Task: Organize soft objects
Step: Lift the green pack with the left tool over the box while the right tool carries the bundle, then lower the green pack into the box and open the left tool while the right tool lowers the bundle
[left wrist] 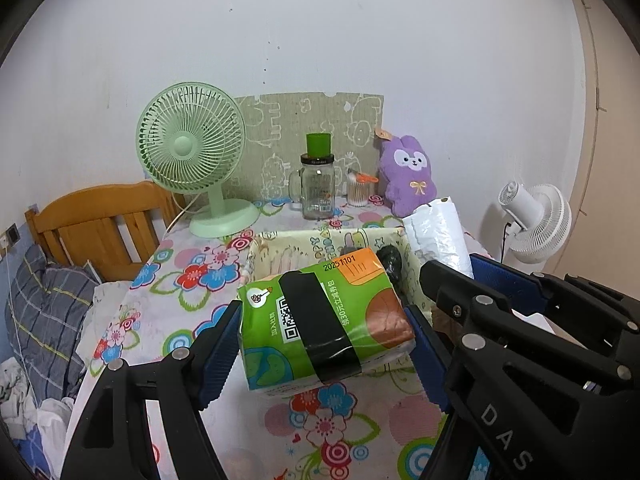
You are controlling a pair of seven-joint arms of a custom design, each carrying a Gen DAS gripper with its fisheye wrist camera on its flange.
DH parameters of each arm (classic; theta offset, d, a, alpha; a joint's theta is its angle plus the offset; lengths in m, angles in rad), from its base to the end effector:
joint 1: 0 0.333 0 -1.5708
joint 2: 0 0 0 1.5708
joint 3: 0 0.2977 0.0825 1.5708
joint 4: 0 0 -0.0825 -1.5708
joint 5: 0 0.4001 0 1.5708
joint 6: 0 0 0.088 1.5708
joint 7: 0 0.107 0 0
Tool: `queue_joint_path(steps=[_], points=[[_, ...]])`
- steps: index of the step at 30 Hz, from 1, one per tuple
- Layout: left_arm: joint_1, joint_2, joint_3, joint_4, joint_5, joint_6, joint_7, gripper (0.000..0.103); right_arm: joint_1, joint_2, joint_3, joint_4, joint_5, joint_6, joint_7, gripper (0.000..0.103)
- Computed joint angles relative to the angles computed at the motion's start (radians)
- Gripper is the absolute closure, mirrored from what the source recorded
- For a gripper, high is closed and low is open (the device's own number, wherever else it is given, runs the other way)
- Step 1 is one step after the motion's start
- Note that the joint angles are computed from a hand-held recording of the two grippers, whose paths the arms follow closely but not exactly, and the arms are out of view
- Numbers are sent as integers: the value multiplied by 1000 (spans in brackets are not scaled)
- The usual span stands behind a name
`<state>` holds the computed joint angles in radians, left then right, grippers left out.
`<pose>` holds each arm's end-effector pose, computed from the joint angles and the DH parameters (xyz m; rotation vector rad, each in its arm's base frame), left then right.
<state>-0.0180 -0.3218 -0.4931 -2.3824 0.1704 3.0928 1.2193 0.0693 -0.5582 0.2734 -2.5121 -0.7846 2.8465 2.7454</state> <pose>0.4386 -0.2822 0.5227 -1.3189 1.9587 -1.0754 0.4102 0.1974 0.5282 -1.4784 1.7061 -0.8580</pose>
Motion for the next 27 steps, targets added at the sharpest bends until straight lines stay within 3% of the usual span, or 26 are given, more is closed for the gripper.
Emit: queue_joint_path(steps=[9,18,27], points=[[91,64,-69,59,70,31,-66,24,-47,63,10,55,-62,27,25,74],[220,144,-163,135,268,43,-237,24,-70,149,0,117,-158,58,72,74],[190,277,-122,246,443,-6,-366,23,-45,252,-45,197,-247,34,122,74]])
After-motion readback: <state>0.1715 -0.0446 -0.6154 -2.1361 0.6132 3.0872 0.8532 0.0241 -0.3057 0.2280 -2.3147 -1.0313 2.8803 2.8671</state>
